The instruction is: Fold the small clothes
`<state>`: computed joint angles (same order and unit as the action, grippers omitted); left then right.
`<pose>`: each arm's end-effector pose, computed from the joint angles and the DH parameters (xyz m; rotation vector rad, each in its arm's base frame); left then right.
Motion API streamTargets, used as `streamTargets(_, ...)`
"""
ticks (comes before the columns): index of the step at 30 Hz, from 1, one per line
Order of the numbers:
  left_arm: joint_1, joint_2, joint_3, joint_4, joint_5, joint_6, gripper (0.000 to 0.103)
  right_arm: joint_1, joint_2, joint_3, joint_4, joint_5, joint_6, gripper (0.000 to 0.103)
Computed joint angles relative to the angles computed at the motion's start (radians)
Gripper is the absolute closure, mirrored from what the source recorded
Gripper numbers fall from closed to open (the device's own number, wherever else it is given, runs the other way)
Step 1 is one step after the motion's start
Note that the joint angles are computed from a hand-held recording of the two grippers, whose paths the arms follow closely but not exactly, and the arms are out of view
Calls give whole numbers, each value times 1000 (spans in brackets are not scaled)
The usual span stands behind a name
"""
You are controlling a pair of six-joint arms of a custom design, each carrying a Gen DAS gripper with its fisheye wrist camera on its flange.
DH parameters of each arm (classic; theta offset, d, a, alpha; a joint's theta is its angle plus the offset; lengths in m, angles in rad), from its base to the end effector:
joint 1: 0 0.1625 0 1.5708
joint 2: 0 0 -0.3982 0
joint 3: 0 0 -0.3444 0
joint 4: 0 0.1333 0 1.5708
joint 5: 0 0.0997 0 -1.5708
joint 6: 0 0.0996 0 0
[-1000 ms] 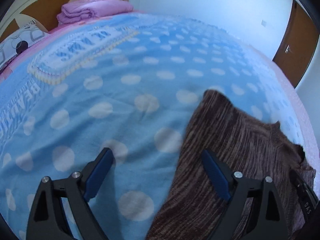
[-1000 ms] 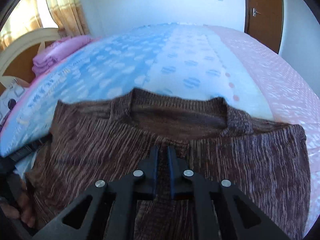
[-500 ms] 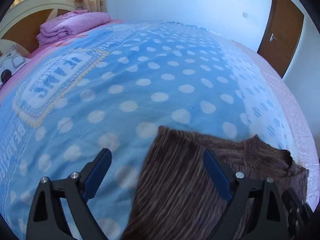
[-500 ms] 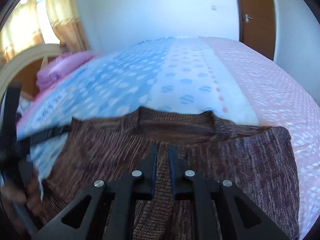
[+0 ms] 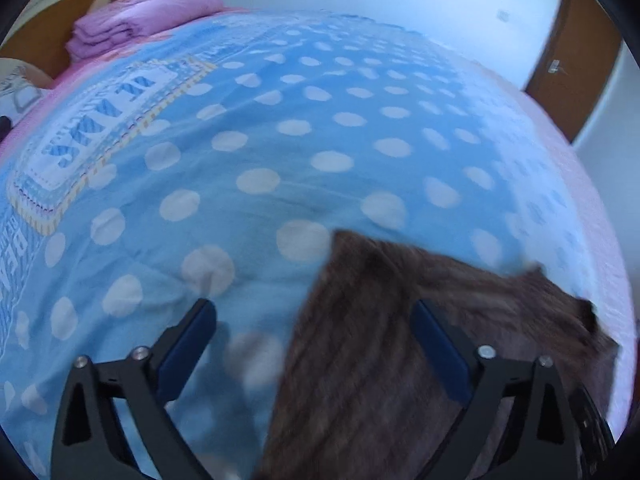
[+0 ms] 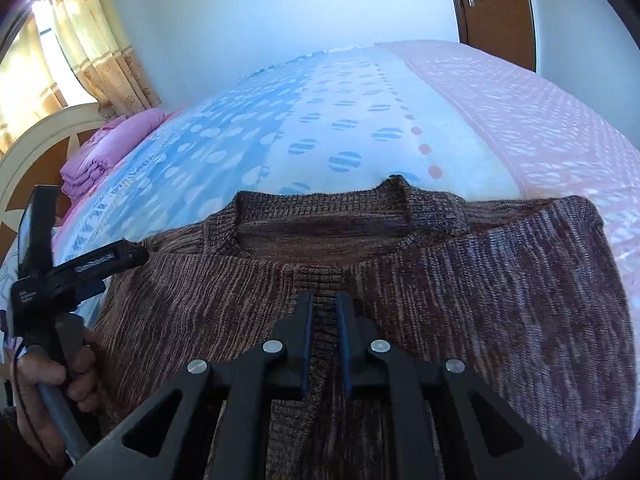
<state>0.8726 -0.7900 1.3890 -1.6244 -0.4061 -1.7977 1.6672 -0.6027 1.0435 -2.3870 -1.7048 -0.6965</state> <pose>-0.2325 -0.6267 0.1658 -0.7501 1.9476 -1.0997 0.1934 -0.7533 0.1860 1.0737 -2.6595 0.4635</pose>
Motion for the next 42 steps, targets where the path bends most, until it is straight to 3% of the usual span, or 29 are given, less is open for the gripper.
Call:
streamTargets(2,-63,-33,87,-43,43,42,6,-17,-75,57,19,67,35,91)
streamTargets(3,-106,-48,121,-2,64,27,6,-30,-136,95,54,104,48,89)
streamTargets(5,-193,-79,208,35,100,13,4,-42,-223,166,53,107,32,80)
streamTargets(8,-321,-113,311,157,115,-113,2,-72,-392,311,-4,119,-37,56)
streamTargets(11,-446,-158,414,190,93,-216,1,-115,-555,409,-16,165,-88,53)
streamTargets(16,-648,-243,501,451,44,-595,0,-190,-802,511,-27,255,-216,52)
streamTargets(18,-714,-279,548,453,25,-643,0,-216,-882,536,7,272,-300,41)
streamTargets(23,-815,-323,647,252,-20,-483,0,-274,-992,606,62,277,-434,37)
streamTargets(28,-830,-230,630,144,-106,-369,0,-326,-1032,728,-1,204,-495,37)
streamTargets(31,-815,-174,669,-81,-145,-242,0,-325,-997,740,23,126,-471,37)
streamTargets(35,-791,-108,756,-414,-183,-122,0,-336,-993,772,38,85,-485,37)
streamTargets(39,-780,-65,793,-568,-248,-95,11,-339,-1003,803,16,40,-523,41)
streamTargets(42,-781,-43,844,-730,-276,-67,14,-351,-1008,813,0,12,-542,44)
